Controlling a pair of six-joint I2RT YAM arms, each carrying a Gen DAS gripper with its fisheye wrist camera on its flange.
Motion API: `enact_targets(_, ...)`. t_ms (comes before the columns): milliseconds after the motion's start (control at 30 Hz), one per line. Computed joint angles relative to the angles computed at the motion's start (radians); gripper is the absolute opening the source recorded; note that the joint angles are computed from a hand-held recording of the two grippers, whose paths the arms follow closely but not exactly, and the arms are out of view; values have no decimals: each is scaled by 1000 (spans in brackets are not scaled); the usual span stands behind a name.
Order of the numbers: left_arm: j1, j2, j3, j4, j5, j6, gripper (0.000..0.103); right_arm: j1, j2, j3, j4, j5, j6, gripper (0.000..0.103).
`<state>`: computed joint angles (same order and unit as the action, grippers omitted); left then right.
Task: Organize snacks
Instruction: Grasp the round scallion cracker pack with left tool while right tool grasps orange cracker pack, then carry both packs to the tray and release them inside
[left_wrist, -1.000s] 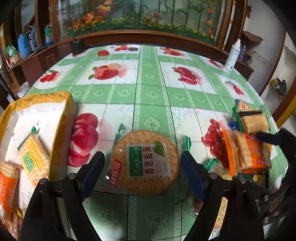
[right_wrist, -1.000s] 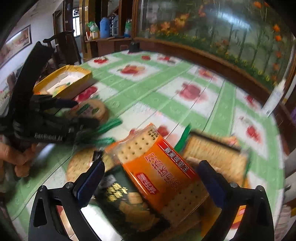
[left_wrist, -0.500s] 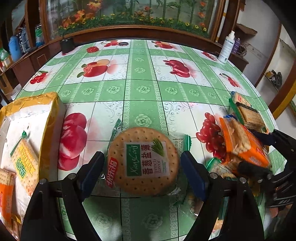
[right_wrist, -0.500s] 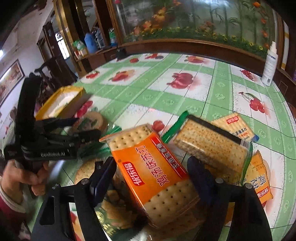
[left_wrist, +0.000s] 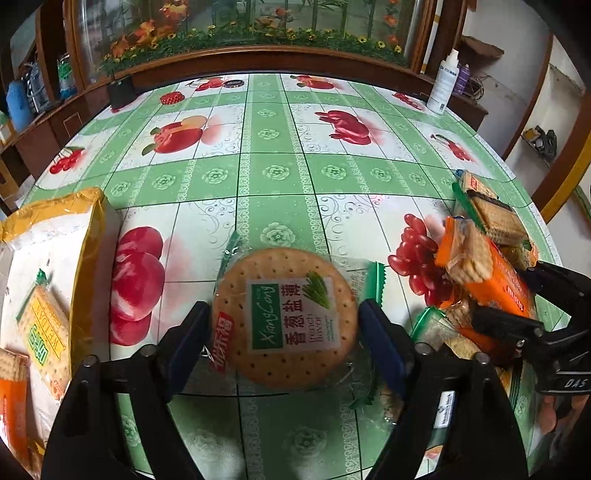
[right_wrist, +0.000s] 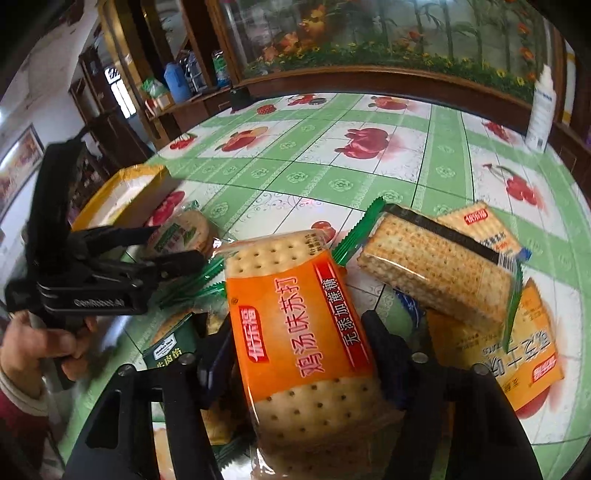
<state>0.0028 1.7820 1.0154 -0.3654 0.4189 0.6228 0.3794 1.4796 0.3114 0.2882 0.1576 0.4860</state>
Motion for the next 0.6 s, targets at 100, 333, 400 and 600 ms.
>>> enact_targets(100, 0, -25, -33, 34, -1, 4, 76, -13, -32, -33, 33, -32, 28, 60)
enact_targets(333, 45, -21, -21, -3, 79, 2, 74, -13, -117, -91, 67, -49, 76, 59)
enact_targets(400, 56, -36, -25, -9, 97, 5, 74, -12, -159, -106, 63, -45, 87, 59)
enact_targets(600, 96, -109, -40, -30, 162, 11, 74, 17, -247, -118, 34, -21, 106, 59)
